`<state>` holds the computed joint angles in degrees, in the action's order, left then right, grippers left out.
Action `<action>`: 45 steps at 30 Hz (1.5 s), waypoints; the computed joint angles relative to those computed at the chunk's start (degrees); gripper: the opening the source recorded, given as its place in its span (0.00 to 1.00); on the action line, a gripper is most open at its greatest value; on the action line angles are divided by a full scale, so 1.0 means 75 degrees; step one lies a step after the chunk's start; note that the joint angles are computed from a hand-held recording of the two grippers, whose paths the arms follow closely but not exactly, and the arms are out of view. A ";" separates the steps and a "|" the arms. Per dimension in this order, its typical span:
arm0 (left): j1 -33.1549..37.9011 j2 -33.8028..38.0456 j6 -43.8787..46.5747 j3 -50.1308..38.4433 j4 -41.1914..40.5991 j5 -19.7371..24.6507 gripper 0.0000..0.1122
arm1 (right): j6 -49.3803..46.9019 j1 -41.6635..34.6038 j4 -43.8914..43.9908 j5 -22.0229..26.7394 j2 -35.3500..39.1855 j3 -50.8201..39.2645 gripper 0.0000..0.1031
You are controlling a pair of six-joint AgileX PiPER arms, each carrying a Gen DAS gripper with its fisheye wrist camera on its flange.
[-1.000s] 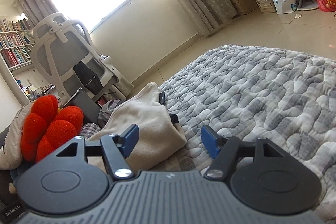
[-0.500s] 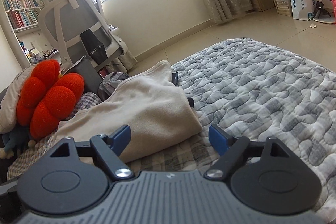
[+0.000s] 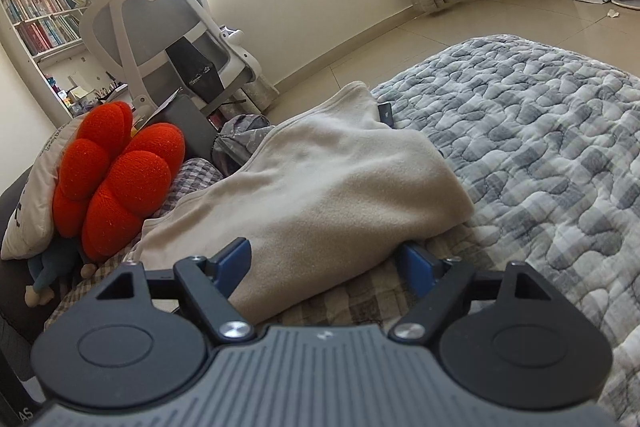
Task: Fold clothes
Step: 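Grasp the corner of the folded shirt with the right gripper and lift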
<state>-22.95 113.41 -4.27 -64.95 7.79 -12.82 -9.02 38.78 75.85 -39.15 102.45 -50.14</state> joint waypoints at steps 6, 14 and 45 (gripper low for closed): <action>0.0059 0.0010 -0.0524 -0.0020 0.0482 -0.0001 0.84 | 0.2173 -0.0069 -0.1330 -0.0574 0.0056 0.0528 0.71; 0.0114 0.0026 -0.1071 -0.0055 0.0986 0.0007 0.84 | 0.3481 -0.0159 -0.1389 -0.1060 0.0249 0.0596 0.47; 0.0123 0.0047 -0.1191 -0.0095 0.1098 0.0048 0.84 | 0.5411 -0.0119 -0.2426 -0.1936 0.0409 0.1208 0.29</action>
